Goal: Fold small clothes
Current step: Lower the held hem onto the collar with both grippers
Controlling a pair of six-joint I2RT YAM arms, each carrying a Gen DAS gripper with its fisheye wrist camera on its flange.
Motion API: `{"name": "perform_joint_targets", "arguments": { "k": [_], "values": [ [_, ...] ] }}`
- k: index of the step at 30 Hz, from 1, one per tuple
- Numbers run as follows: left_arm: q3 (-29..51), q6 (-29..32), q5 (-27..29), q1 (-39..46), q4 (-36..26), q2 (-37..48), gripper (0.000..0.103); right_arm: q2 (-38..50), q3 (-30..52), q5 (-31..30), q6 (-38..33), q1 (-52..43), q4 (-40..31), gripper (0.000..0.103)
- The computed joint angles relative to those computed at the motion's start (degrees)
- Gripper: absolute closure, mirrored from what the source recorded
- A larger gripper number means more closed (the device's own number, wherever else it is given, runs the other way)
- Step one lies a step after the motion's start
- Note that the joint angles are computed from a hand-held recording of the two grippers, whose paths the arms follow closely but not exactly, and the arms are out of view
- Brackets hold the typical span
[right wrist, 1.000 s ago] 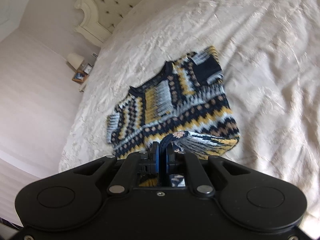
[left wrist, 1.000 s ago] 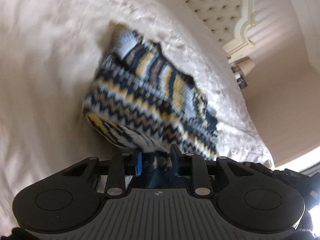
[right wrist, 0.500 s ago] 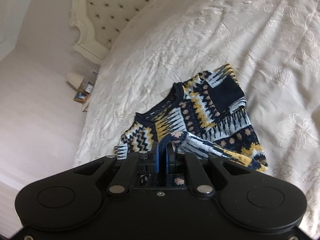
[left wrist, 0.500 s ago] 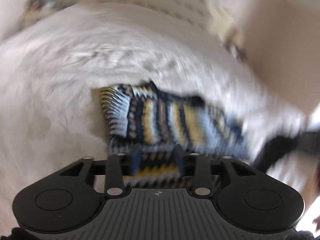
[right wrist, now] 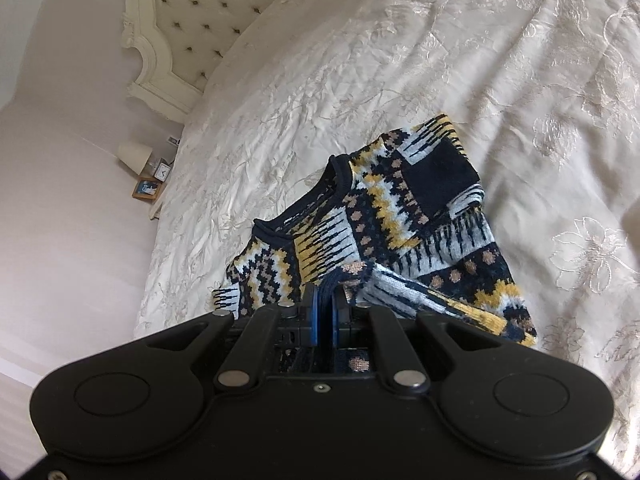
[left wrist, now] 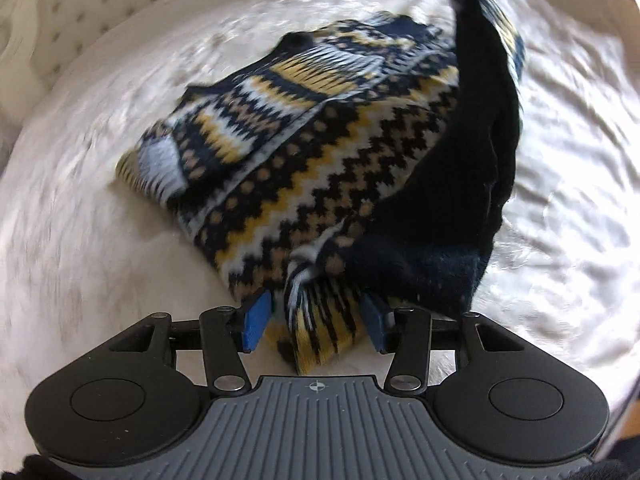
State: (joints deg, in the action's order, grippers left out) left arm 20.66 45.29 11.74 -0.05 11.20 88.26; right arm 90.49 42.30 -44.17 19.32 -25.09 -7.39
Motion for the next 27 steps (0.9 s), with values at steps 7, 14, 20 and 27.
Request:
{"name": "perform_joint_targets", "arguments": {
  "k": [7,14,20,27],
  "values": [
    [1.99,1.04,-1.58,-5.82,9.47,7.37,0.055,2.44,2.37,-1.03,-1.48,0.08,-1.65,0.089],
    [8.17,-4.10,11.08,-0.92,-2.65,7.74,0.094,4.86,4.15,-1.40,-1.81,-0.40,-2.43,0.088],
    [14.41,-24.30,15.25,2.69,-6.15,5.78,0.095,5.26,6.81,-0.82,-1.21,-0.37,-3.39,0.088],
    [31.30,-37.17,14.66,2.25,-9.68,13.49,0.095,11.75,16.17,0.53,4.88,2.16,1.08,0.088]
  ]
}}
